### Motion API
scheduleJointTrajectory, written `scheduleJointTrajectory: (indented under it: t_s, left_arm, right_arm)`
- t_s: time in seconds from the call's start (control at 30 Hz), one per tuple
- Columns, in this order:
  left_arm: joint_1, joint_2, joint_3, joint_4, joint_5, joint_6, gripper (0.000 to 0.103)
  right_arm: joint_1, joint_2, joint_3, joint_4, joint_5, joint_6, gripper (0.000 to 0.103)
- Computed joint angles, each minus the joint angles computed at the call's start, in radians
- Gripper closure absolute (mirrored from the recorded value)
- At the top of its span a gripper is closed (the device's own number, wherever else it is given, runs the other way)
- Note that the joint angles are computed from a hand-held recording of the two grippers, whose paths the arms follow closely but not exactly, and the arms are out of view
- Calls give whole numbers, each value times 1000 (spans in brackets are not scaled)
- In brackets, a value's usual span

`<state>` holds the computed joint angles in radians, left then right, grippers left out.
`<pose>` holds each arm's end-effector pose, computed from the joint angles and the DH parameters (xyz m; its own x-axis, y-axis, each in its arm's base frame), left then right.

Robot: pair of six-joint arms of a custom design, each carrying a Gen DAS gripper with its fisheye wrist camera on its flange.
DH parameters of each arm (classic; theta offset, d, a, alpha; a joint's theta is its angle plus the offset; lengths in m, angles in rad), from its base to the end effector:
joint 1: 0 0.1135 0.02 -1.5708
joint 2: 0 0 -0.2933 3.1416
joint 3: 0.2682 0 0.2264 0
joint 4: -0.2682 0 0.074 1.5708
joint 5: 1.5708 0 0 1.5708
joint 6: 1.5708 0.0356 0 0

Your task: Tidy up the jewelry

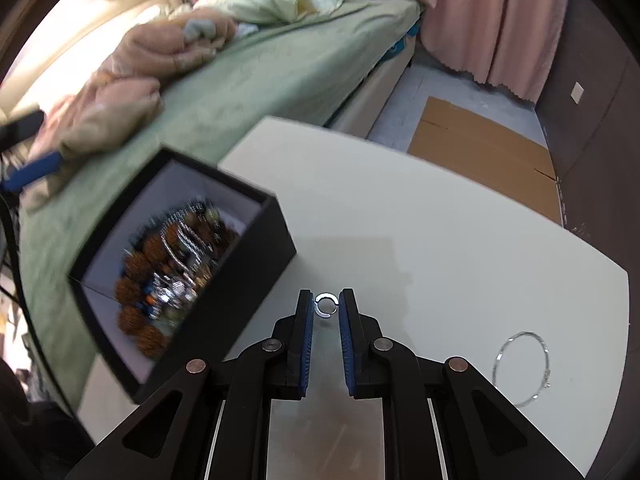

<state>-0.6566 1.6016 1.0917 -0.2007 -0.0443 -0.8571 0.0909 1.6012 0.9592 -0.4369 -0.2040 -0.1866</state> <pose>0.2638 -0.2014 0.2810 -0.7791 -0.3530 -0.5180 -0.0087 0.8324 -0.5541 0.2892 0.0336 0.2280 -0.8284 -0.2579 -0.4972 -0.3438 0.9349 0.0878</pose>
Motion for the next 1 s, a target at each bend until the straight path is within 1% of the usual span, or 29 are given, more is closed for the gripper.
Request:
scheduleJointTrajectory:
  t_s: [0.17, 0.3, 0.4, 0.43, 0.47, 0.5, 0.53, 0.57, 0.6, 0.8, 1.0]
  left_arm:
    - [-4, 9, 7, -6, -1, 4, 41]
    - [-2, 12, 7, -9, -1, -1, 41]
    - [-6, 14, 8, -11, -4, -1, 41]
    - [-8, 15, 9, -12, -6, -1, 41]
    - [-9, 14, 8, -11, -6, -2, 41]
    - [-12, 15, 9, -12, -7, -2, 41]
    - [-16, 17, 11, -15, -9, -2, 41]
    - [-21, 18, 13, -17, -11, -2, 41]
    - [-29, 20, 17, -20, -15, -3, 41]
    - [-78, 38, 54, -52, -54, -2, 41]
    - [-143, 89, 141, -110, -100, 14, 41]
  right_arm:
    - [-39, -71, 17, -10, -133, 36, 88]
    - [-38, -115, 20, 6, -237, 73, 88]
    - [-15, -122, 26, 17, -278, 115, 88]
    - [-9, -120, 36, 4, -286, 126, 85]
    - [-5, -116, 46, -11, -298, 131, 79]
    - [-2, -117, 50, -19, -303, 139, 60]
    - [-2, -127, 39, -6, -294, 151, 45]
    - [-5, -143, 27, 8, -279, 162, 41]
    - [-12, -155, 19, 14, -268, 168, 40]
    - [-137, -199, 9, -39, -299, 163, 40]
    - [-301, -186, 9, -88, -320, 138, 40]
